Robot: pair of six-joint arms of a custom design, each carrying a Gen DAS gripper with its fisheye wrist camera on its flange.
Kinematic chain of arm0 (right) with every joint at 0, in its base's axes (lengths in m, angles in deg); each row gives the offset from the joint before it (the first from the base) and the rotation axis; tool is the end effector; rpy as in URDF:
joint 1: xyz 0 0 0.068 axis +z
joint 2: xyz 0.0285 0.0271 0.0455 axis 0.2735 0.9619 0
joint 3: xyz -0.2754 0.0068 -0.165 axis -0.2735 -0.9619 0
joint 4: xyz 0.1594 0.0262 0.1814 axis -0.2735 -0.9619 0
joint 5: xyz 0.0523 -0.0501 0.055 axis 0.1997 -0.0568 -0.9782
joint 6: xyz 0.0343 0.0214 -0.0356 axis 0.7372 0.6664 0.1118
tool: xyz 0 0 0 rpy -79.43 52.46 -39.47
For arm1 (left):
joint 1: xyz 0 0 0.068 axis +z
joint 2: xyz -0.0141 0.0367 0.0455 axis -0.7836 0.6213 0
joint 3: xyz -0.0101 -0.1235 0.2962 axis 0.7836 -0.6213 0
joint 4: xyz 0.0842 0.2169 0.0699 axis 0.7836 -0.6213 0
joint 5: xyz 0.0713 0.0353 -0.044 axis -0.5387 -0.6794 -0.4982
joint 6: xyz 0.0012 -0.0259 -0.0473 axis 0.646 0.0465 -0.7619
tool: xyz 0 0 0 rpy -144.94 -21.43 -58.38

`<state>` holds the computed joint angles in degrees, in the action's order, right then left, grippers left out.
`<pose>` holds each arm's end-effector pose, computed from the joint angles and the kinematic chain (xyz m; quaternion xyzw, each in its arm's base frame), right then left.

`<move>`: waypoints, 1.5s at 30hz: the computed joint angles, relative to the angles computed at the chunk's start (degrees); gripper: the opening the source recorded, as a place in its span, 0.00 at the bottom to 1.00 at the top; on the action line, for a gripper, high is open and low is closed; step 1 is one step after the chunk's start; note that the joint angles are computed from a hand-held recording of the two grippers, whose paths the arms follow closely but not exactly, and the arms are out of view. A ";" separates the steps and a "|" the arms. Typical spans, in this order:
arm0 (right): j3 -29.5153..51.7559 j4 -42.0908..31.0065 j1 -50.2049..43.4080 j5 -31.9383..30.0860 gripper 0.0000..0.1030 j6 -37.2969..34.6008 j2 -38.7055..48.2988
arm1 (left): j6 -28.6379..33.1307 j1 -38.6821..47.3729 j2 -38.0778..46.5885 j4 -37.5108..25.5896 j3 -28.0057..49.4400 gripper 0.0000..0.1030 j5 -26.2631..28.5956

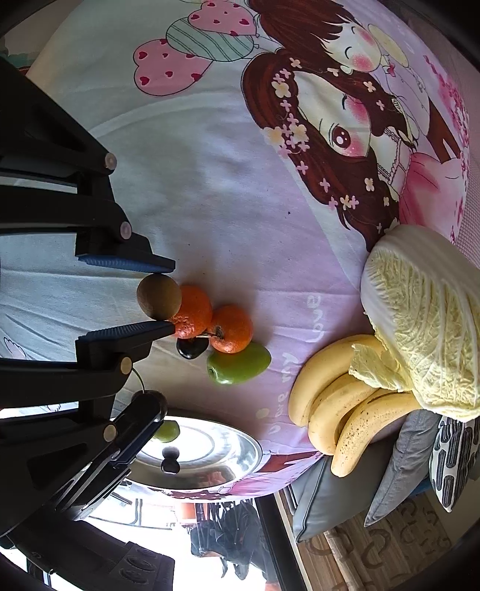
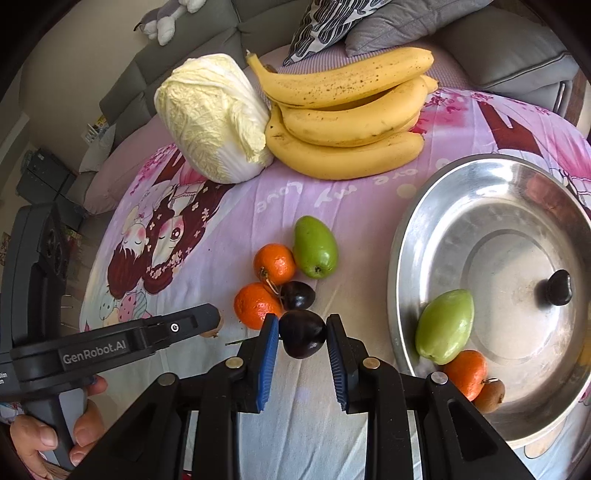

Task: Organize fruits
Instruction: 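Carry the kiwi in the left tool while the right tool carries the cherry over the bowl, then open the left tool dropping the kiwi while the right tool releases the cherry into the bowl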

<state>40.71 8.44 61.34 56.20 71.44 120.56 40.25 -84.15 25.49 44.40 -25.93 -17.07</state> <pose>0.1914 0.1956 0.2209 -0.0108 0.9645 0.1936 0.1792 0.2405 -0.1621 0.1947 -0.0808 0.9721 -0.1991 0.0936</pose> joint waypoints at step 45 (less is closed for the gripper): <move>-10.15 -5.88 -27.95 -3.38 0.28 -6.38 -7.09 | 1.74 -15.11 30.33 -23.78 47.65 0.27 -2.01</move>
<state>30.56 2.57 33.39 52.82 65.06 113.47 41.99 -99.26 55.83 20.61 21.72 -19.09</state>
